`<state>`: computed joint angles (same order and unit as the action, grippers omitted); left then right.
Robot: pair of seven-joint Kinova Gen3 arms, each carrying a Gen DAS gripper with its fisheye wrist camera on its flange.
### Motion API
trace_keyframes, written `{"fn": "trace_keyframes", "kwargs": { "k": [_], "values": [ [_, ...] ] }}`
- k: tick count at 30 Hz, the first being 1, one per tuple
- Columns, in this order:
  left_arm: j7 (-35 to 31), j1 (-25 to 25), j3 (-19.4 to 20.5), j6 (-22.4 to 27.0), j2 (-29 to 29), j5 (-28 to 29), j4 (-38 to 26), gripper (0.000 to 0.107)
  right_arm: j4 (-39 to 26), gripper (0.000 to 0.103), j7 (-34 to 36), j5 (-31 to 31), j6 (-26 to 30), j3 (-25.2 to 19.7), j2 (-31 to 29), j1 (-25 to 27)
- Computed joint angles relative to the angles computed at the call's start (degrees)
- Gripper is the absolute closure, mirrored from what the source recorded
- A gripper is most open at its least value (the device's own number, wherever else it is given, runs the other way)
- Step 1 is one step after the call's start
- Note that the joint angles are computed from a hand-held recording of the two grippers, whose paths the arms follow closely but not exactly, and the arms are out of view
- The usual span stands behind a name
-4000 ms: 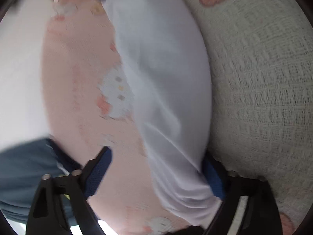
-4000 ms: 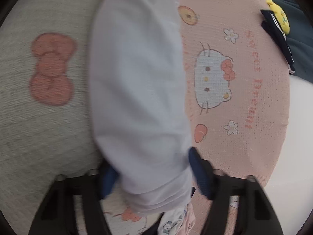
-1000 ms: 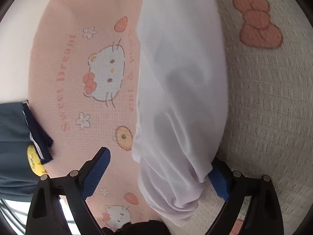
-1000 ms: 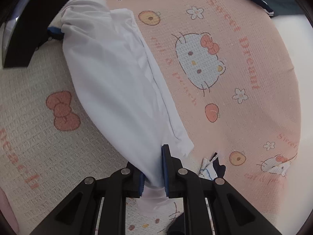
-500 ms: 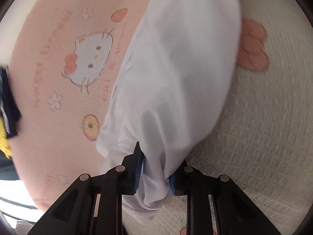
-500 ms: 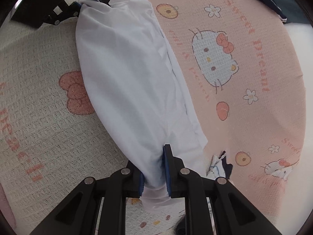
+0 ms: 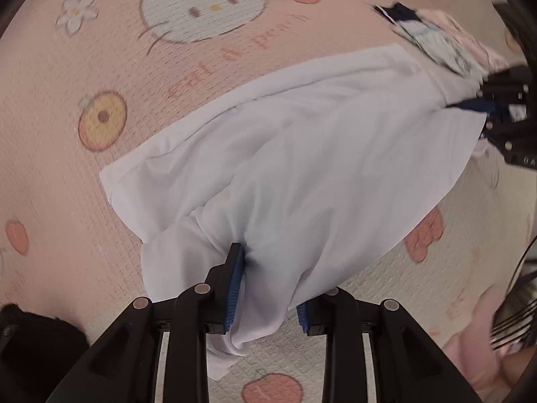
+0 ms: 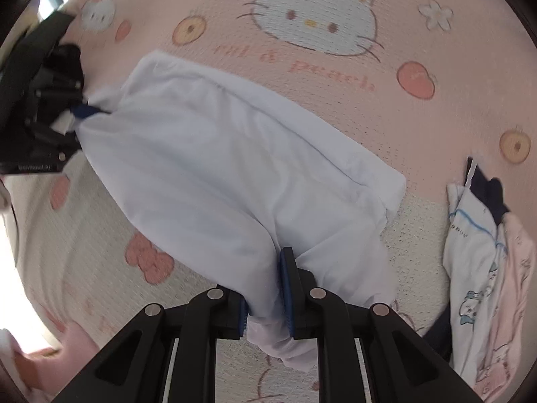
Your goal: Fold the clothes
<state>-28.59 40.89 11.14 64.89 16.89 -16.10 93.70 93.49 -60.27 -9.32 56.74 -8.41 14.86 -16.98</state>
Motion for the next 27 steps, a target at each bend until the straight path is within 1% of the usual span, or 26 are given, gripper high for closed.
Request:
{"fn": "trace_keyframes", "kwargs": {
  "k": [2,4,7,8,13,17,18,19,20,22,23,24,26,27],
  "values": [
    [-1.03,-1.0,-0.03,0.91,0.08,1.21,-1.03,0.083,-1.48,0.088,-0.73,-0.73,0.91,0.2,0.93,0.27],
    [-2.0,-1.16,-0.08,3.24,0.98,1.21,-3.02,0.08,-3.62,0.088,-1.93,-0.65,2.43,0.45,2.17,0.16],
    [-2.28,-1.23,-0.52,5.58,1.49,1.32,-5.04,0.08,-6.08,0.088,-3.31,-0.59,4.04,0.74,3.55,0.19],
    [-2.16,-1.19,-0.68,6.22,1.49,1.22,-5.54,0.08,-7.29,0.088,-3.68,-0.89,5.45,0.67,4.25,0.48],
    [-2.18,-1.26,-0.63,8.39,0.83,1.27,-6.71,0.08,-12.2,0.088,-5.35,-2.66,11.73,0.79,7.3,1.77],
    [-4.39,-2.7,-0.83,9.22,1.18,1.93,-7.59,0.08,-14.93,0.088,-6.93,-3.1,14.63,0.9,9.08,1.98],
    [-4.56,-2.71,-0.98,9.68,1.37,1.58,-8.05,0.08,-15.48,0.088,-6.61,-2.51,14.57,0.81,9.2,1.7],
    [-4.48,-2.6,-1.21,10.39,1.65,0.99,-8.65,0.08,-16.0,0.083,-6.21,-1.86,14.42,0.72,9.3,1.38],
    [-4.19,-2.4,-1.51,11.32,2.01,0.18,-9.39,0.08,-16.07,0.074,-5.88,-0.36,13.55,0.85,8.96,0.66],
    [-4.07,-2.28,-2.18,13.12,2.87,-1.53,-11.04,0.08,-16.92,0.069,-6.23,2.19,12.54,1.3,8.69,-0.62],
    [-4.1,-2.26,-2.52,14.0,3.34,-2.4,-11.9,0.08,-17.34,0.069,-6.34,3.34,12.05,1.77,8.58,-1.4],
    [-4.71,-2.7,-3.05,14.71,3.87,-3.43,-12.69,0.08,-18.05,0.069,-6.43,3.56,11.82,1.52,8.7,-1.12],
    [-6.1,-3.78,-4.33,15.91,5.11,-5.84,-14.1,0.08,-19.27,0.068,-6.56,3.23,11.16,1.61,9.13,-0.57],
    [-5.44,-3.67,-4.8,16.18,5.44,-6.61,-14.34,0.08,-19.78,0.068,-6.82,3.08,10.59,1.72,9.51,-0.33]
  ]
}}
